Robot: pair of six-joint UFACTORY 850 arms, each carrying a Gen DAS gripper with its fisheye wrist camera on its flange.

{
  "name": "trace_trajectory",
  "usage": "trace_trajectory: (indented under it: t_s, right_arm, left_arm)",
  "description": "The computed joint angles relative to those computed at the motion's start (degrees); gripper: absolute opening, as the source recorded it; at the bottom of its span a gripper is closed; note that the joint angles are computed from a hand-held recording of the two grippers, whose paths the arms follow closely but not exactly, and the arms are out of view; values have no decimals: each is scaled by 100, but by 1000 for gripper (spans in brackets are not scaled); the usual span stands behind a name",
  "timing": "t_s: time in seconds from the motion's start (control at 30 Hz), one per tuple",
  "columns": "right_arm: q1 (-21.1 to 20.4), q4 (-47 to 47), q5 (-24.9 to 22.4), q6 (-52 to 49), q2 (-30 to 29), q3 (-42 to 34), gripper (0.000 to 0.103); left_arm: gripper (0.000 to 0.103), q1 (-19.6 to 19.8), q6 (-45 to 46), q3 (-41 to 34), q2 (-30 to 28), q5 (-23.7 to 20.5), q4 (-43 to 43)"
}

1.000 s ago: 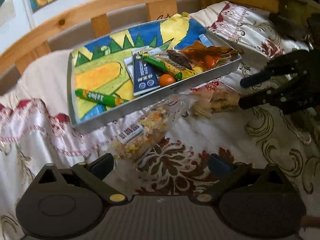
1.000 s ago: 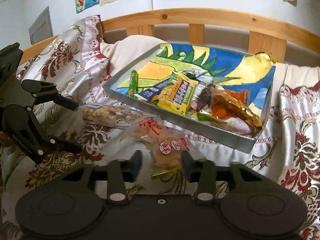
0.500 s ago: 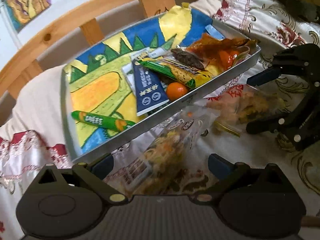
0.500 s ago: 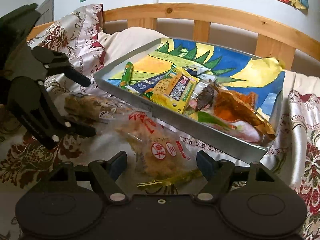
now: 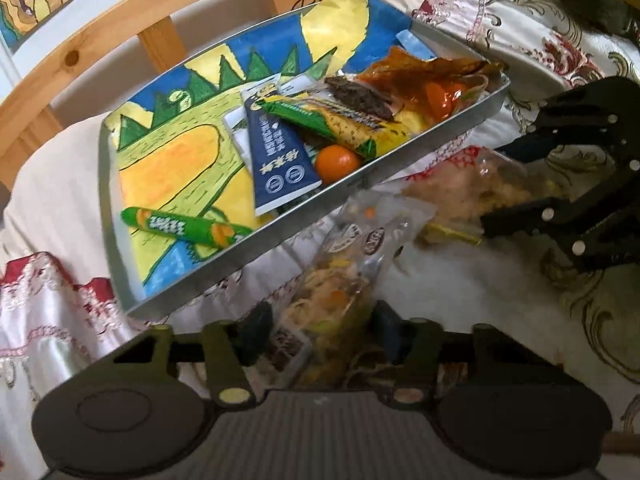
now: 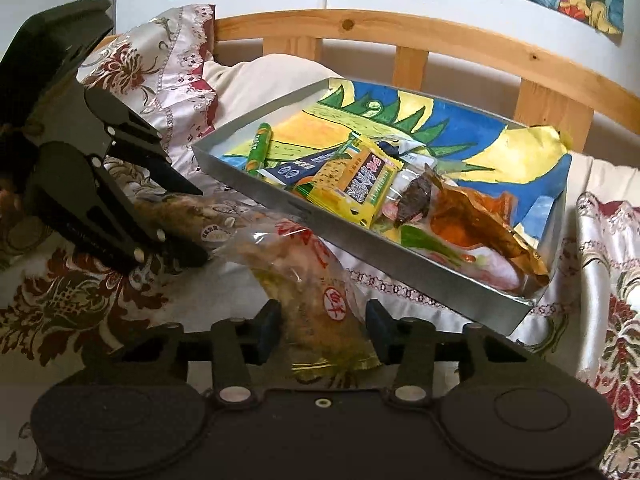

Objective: Organize snacks
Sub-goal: 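Lift the granola bar and clear snack bag up over the tin box, then lower the granola bar and clear snack bag into the tin box, opening both tools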

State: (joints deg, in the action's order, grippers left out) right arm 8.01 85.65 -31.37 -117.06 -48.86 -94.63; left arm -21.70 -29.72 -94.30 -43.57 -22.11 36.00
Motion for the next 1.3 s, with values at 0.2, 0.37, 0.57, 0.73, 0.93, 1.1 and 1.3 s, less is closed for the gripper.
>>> trace_trajectory:
  t_s: [0.2, 0.37, 0.57, 0.73, 0.93, 1.1, 1.3]
  right_arm:
    - [-8, 731, 122, -835, 284, 421, 35]
    - [-15, 1146, 207, -1352, 495, 713, 30]
    - [-13, 1788, 137, -2038, 838, 1122, 30]
    - [-43, 2620, -196, -2789, 1138, 1476, 30]
    - [-120, 3427, -702, -3314, 1241, 1616, 30]
    - [-162, 3994, -944, -3618, 1175, 1530, 30]
    - [-150, 4498, -951, -3700, 759, 881, 30]
  left_arm:
    - [54, -140, -259, 127, 174, -411, -47]
    - [53, -262, -1148, 410, 432, -655, 29]
    - [53, -321, -2151, 808, 857, -720, 323]
    - [53, -391, -3042, 832, 1038, -951, 864]
    - [53, -450, -3965, 540, 1006, -1146, 1658]
    - [54, -484, -4303, -169, 621, -1381, 2021]
    - [54, -461, -4076, -1589, -203, -1872, 1913]
